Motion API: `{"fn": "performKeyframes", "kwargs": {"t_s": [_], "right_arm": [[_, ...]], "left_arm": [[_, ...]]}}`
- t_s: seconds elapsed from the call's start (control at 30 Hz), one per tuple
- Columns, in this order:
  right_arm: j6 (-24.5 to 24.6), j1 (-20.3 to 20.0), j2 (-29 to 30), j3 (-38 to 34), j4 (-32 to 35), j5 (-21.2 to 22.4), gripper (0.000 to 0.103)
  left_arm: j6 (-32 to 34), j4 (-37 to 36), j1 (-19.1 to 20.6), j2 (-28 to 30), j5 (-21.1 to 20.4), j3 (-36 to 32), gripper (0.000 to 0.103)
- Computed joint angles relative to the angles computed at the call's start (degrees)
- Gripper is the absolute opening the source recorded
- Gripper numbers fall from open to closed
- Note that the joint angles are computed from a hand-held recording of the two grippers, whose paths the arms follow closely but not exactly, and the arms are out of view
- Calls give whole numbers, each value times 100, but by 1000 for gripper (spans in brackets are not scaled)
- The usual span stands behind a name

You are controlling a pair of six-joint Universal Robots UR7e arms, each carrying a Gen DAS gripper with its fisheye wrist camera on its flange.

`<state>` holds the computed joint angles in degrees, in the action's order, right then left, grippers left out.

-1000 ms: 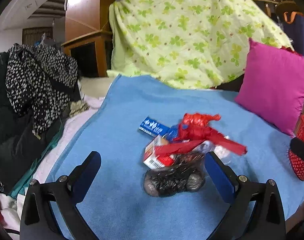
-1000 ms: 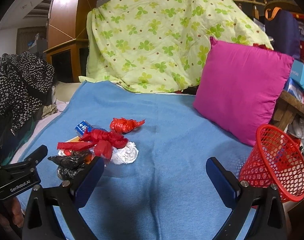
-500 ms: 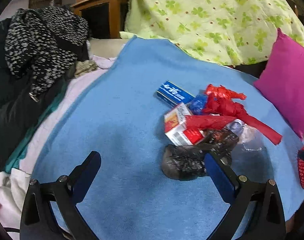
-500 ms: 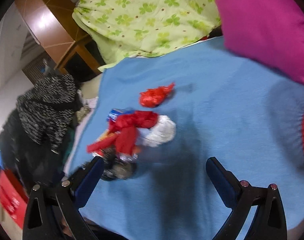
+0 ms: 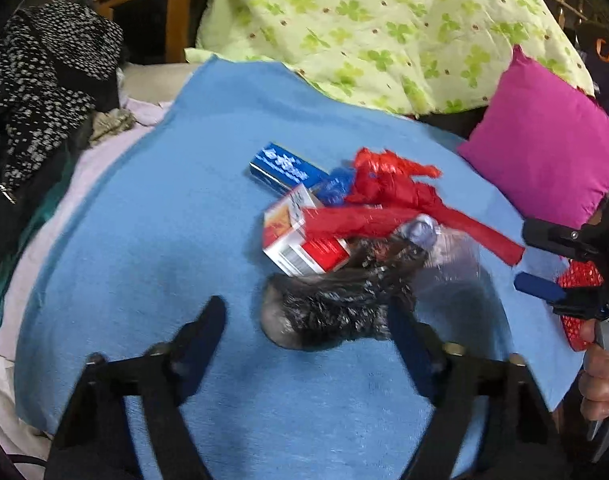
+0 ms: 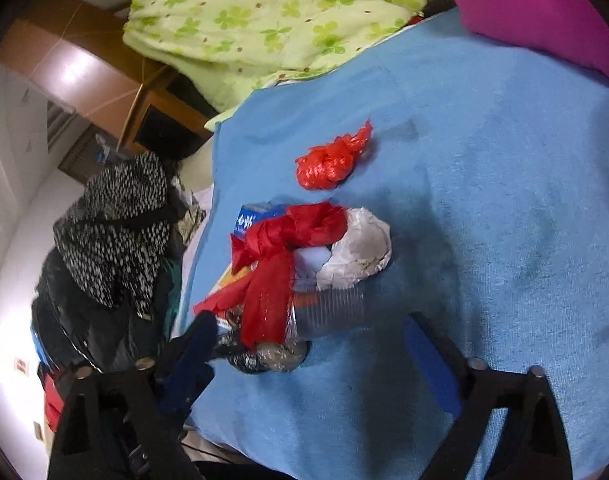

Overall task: Collect trash
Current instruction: 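Lower the left tool onto the black plastic bag while the right tool grasps the clear container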

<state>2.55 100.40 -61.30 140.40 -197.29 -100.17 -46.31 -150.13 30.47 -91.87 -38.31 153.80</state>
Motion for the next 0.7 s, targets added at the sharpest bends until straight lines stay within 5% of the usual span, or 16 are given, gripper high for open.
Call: {"fn": "performKeyframes", "kwargs": {"t_s": [0.17,0.7], "right_arm": [[-286,215,237,-134,286,-269,81],[-443,656,1431,-1086,225,-1394,61]], "left_arm": [[198,-376,145,203,-305,-27,53],[301,-555,629,348,-684,-108,50]]}}
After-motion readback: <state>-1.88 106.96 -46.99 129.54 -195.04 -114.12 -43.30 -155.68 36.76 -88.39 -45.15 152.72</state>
